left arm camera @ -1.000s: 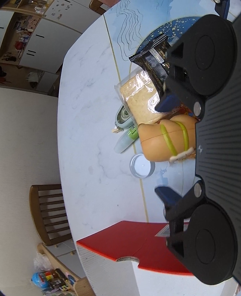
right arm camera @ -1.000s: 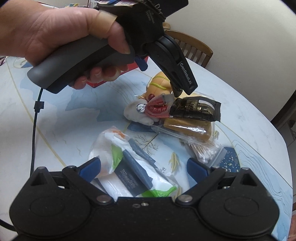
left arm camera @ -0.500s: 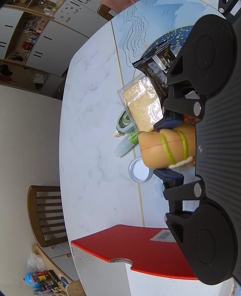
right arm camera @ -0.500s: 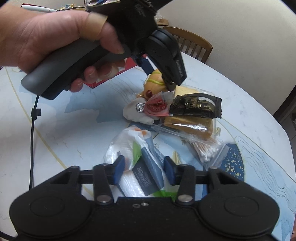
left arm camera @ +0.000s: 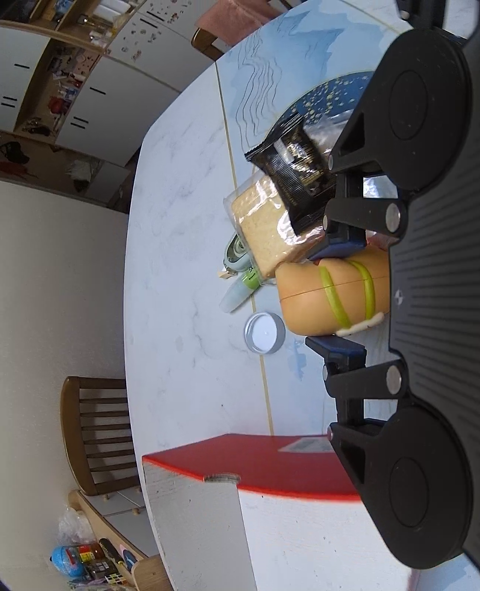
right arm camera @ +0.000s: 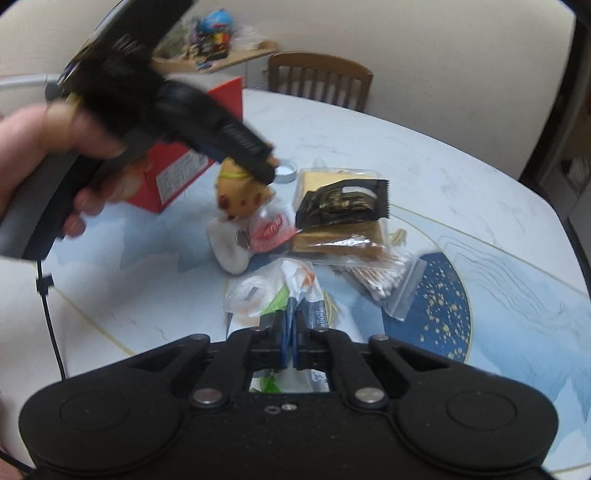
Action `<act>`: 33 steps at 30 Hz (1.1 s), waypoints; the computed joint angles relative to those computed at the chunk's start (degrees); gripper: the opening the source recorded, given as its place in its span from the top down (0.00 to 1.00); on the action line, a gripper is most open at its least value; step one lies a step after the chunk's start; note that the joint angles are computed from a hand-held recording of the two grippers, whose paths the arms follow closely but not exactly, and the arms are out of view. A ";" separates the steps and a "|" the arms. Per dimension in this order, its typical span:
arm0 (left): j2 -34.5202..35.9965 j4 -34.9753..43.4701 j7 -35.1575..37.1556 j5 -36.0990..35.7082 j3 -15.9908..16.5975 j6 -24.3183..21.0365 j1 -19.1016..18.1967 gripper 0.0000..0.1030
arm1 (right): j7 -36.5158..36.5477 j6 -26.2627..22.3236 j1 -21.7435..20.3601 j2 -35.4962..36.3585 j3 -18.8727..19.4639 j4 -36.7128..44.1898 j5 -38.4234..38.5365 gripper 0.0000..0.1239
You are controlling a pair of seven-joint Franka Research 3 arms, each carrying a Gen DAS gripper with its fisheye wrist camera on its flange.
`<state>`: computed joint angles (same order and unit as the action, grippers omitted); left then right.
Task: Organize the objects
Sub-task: 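Grasp the orange bread toy with left tool while right tool grasps the wipes bag, then carry the orange toy and wipes bag with both tools into the red box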
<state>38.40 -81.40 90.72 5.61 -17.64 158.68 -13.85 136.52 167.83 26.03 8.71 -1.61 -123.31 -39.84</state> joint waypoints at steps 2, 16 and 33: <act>-1.18 -1.80 1.84 -1.35 -1.83 0.33 1.84 0.60 | 2.00 0.02 0.22 -0.81 -0.33 -0.38 -0.71 0.98; -8.26 -8.69 17.88 -15.63 -9.73 -1.22 10.78 0.60 | 13.26 -0.97 -2.41 -3.80 2.53 1.71 -7.13 0.98; -12.74 -7.58 27.52 -25.21 -3.74 -5.53 14.78 0.60 | 3.24 -2.61 3.47 8.54 0.73 22.49 2.11 0.98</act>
<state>25.66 -88.99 118.24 -19.61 -21.39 153.15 0.93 139.76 165.22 29.50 17.25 -0.87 -100.81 -37.73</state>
